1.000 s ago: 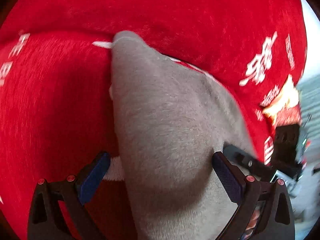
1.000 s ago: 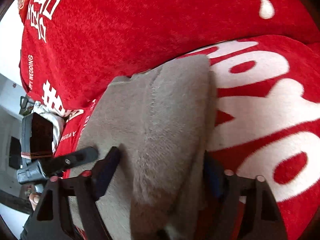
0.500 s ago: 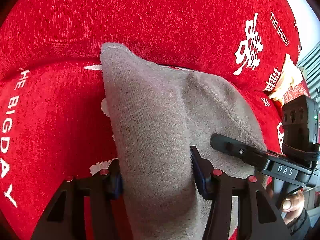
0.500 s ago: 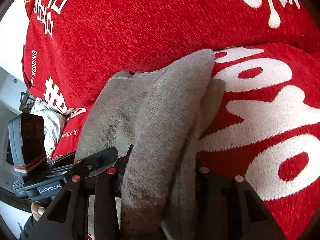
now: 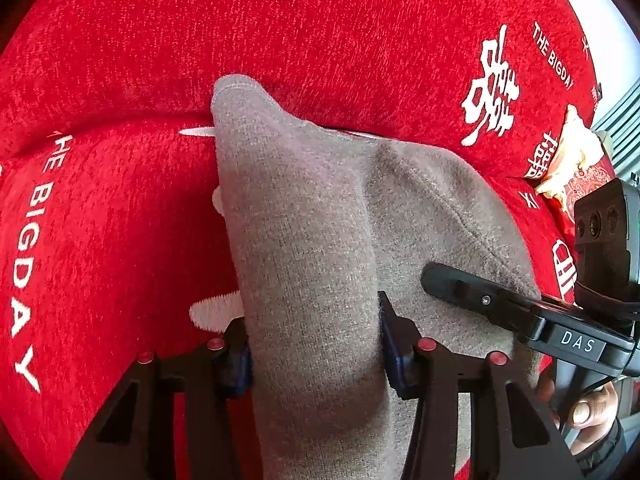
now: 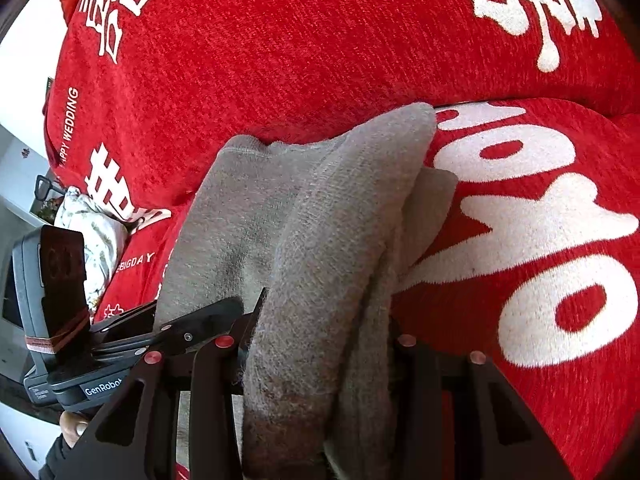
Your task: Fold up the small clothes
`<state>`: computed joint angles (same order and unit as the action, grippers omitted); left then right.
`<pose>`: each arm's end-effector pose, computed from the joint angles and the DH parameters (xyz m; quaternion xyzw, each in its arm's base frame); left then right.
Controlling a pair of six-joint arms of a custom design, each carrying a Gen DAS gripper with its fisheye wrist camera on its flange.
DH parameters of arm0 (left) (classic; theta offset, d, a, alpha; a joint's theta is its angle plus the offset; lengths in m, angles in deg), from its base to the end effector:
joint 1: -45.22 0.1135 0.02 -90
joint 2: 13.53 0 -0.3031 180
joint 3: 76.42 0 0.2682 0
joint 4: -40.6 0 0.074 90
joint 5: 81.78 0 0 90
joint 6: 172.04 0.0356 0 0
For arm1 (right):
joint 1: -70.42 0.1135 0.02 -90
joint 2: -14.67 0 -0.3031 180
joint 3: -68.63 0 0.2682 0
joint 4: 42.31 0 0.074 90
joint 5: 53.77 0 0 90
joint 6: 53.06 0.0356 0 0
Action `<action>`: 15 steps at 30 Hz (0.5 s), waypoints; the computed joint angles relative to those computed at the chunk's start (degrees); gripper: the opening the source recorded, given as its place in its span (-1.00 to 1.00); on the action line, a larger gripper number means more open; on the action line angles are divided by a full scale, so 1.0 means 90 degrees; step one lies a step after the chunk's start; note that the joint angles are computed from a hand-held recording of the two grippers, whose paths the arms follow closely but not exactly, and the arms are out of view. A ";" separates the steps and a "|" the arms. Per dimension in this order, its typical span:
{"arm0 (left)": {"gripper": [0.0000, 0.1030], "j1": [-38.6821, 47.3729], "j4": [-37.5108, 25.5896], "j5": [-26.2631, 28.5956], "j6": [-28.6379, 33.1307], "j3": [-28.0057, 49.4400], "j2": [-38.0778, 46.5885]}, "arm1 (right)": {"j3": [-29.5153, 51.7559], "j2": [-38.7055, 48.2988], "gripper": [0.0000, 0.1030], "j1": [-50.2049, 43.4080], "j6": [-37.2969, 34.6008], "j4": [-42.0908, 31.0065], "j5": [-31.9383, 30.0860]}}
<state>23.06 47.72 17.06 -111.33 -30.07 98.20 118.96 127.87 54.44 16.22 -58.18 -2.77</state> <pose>0.2771 -0.1187 0.0584 -0.0386 0.9585 -0.1851 0.2134 0.2768 -0.0560 0.0537 -0.0715 0.9359 0.2862 0.1924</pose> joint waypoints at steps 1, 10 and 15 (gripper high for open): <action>-0.01 -0.0012 -0.0005 -0.0008 -0.0003 -0.0018 -0.0019 | -0.0028 -0.0026 -0.17 -0.0005 -0.0004 -0.0008 0.0001; -0.01 -0.0083 0.0148 -0.0072 -0.0137 -0.0437 -0.0289 | -0.0486 -0.0406 -0.17 0.0159 0.0051 0.0166 0.0128; -0.01 -0.0138 0.0339 -0.0116 -0.0213 -0.0807 -0.0506 | -0.0720 -0.0570 -0.17 0.0178 0.0039 0.0261 0.0139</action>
<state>21.82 50.77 16.02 -113.25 -37.33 93.64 112.48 122.74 56.04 16.56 -55.83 -1.51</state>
